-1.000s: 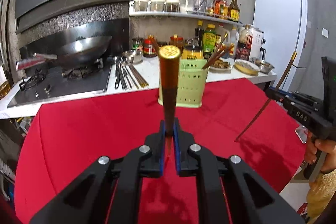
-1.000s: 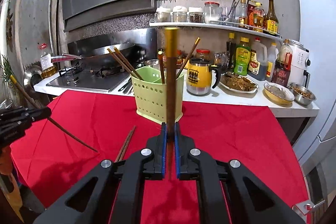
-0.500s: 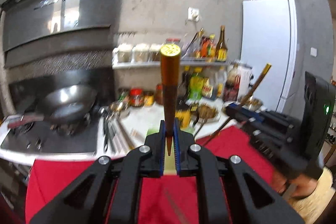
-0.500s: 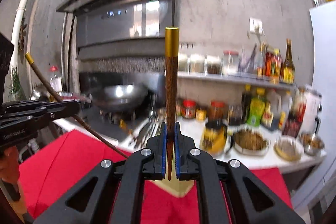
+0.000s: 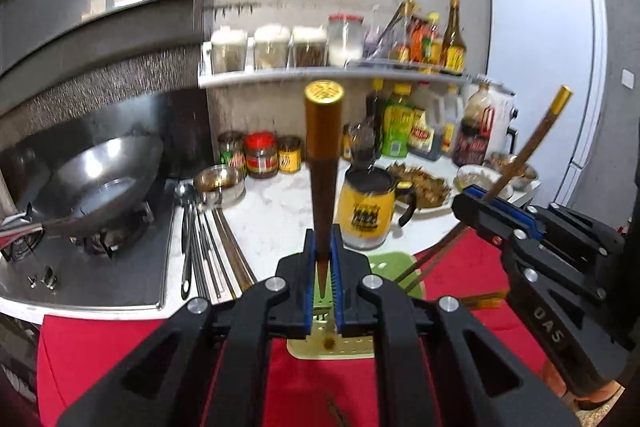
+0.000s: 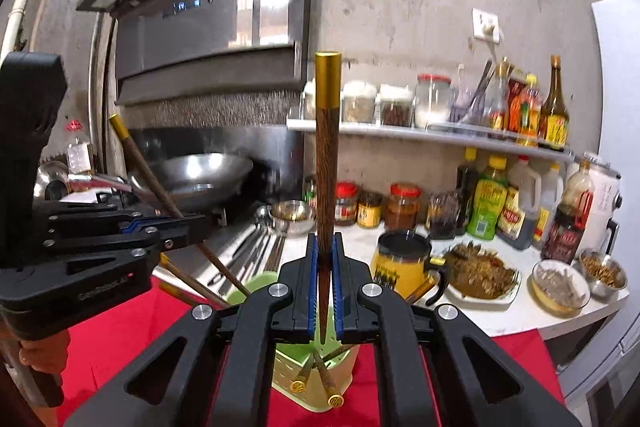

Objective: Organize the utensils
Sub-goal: 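Lower both chopsticks into the green holder and open both tools, then move both open tools back to the last chopsticks on the cloth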

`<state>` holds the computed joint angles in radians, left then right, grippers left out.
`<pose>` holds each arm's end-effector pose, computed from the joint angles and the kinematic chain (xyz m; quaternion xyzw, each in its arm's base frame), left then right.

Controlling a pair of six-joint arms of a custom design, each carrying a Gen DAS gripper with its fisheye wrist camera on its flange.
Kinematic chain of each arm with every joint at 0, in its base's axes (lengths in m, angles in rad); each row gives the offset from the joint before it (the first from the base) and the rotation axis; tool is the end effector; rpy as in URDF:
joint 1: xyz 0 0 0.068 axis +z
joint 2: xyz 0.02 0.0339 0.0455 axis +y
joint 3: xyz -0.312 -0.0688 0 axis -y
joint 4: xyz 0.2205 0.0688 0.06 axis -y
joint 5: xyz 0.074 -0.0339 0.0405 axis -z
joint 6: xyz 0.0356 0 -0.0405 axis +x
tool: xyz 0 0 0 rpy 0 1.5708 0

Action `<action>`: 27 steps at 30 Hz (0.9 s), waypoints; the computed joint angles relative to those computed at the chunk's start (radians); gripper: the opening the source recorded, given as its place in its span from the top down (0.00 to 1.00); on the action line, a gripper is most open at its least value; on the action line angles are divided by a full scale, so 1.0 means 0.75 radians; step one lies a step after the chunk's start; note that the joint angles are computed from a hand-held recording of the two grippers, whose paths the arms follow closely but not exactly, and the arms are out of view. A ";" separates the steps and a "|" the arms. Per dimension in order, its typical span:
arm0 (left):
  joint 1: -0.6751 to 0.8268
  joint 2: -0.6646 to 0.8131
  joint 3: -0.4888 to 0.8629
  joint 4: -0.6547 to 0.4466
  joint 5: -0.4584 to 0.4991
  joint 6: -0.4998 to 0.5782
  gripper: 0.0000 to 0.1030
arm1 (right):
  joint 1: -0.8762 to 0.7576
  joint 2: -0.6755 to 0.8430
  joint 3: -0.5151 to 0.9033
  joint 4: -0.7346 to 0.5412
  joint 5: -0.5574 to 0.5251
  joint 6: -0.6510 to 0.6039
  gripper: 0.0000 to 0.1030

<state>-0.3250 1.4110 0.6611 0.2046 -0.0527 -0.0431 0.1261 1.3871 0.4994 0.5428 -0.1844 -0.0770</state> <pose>0.2529 -0.0832 0.2583 0.1096 0.8643 -0.0672 0.4863 0.2485 0.0381 0.2502 -0.1353 0.8049 0.0893 0.5708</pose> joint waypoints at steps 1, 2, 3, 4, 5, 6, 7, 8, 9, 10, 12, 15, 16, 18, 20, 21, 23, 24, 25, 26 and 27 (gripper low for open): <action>0.012 0.043 0.015 0.005 0.011 0.002 0.93 | 0.001 0.018 0.001 0.005 0.000 -0.001 0.93; 0.023 0.079 0.028 0.008 0.023 0.003 0.93 | 0.005 0.032 0.000 0.010 0.007 -0.002 0.93; 0.031 0.096 0.031 0.012 0.028 0.004 0.93 | 0.007 0.044 0.001 0.015 0.013 -0.004 0.93; 0.037 0.120 0.039 0.017 0.030 0.006 0.93 | 0.007 0.051 0.004 0.009 0.011 -0.008 0.91; 0.042 0.133 0.043 0.023 0.038 0.009 0.93 | 0.008 0.054 0.006 0.002 0.013 -0.011 0.91; 0.044 0.132 0.035 0.037 0.039 0.010 0.93 | 0.008 0.052 0.008 -0.006 0.021 -0.011 0.86; 0.047 0.127 0.026 0.056 0.032 0.006 0.93 | 0.004 0.044 0.005 -0.003 0.024 -0.007 0.76; 0.053 0.113 0.024 0.049 0.037 0.001 0.93 | -0.004 0.024 -0.004 -0.005 0.024 0.000 0.72; 0.052 0.099 0.024 0.040 0.041 -0.005 0.92 | -0.014 0.012 -0.003 -0.013 0.015 0.002 0.66; 0.057 0.069 0.019 0.028 0.048 -0.011 0.90 | -0.024 -0.010 -0.004 -0.024 0.006 0.004 0.64; 0.053 -0.015 -0.010 0.012 0.030 -0.015 0.82 | -0.045 -0.082 -0.016 -0.059 -0.004 0.007 0.63; 0.041 -0.169 -0.057 -0.033 -0.001 -0.020 0.73 | -0.083 -0.238 -0.046 -0.154 -0.042 -0.002 0.63; 0.033 -0.221 -0.070 -0.057 -0.015 -0.024 0.72 | -0.095 -0.278 -0.053 -0.181 -0.052 -0.011 0.63; 0.018 -0.334 -0.110 -0.109 -0.048 -0.031 0.72 | -0.129 -0.412 -0.090 -0.272 -0.085 -0.032 0.63; -0.029 -0.464 -0.174 -0.172 -0.140 -0.064 0.71 | -0.178 -0.528 -0.129 -0.365 -0.143 -0.044 0.62; -0.056 -0.516 -0.203 -0.203 -0.177 -0.080 0.70 | -0.199 -0.568 -0.144 -0.403 -0.167 -0.052 0.62; -0.122 -0.609 -0.273 -0.273 -0.259 -0.122 0.70 | -0.250 -0.665 -0.196 -0.485 -0.231 -0.080 0.62; -0.154 -0.646 -0.310 -0.299 -0.290 -0.146 0.70 | -0.268 -0.724 -0.231 -0.537 -0.251 -0.102 0.62; -0.195 -0.688 -0.356 -0.332 -0.325 -0.176 0.70 | -0.280 -0.774 -0.265 -0.576 -0.265 -0.120 0.62; -0.241 -0.721 -0.398 -0.361 -0.367 -0.208 0.70 | -0.304 -0.841 -0.310 -0.632 -0.291 -0.147 0.62; -0.284 -0.749 -0.435 -0.382 -0.407 -0.241 0.70 | -0.313 -0.881 -0.339 -0.666 -0.301 -0.161 0.62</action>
<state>-0.5379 0.8490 0.3346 -0.0823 -0.3582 -0.2239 -0.1083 0.7262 0.2455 0.0437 -0.4101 -0.1975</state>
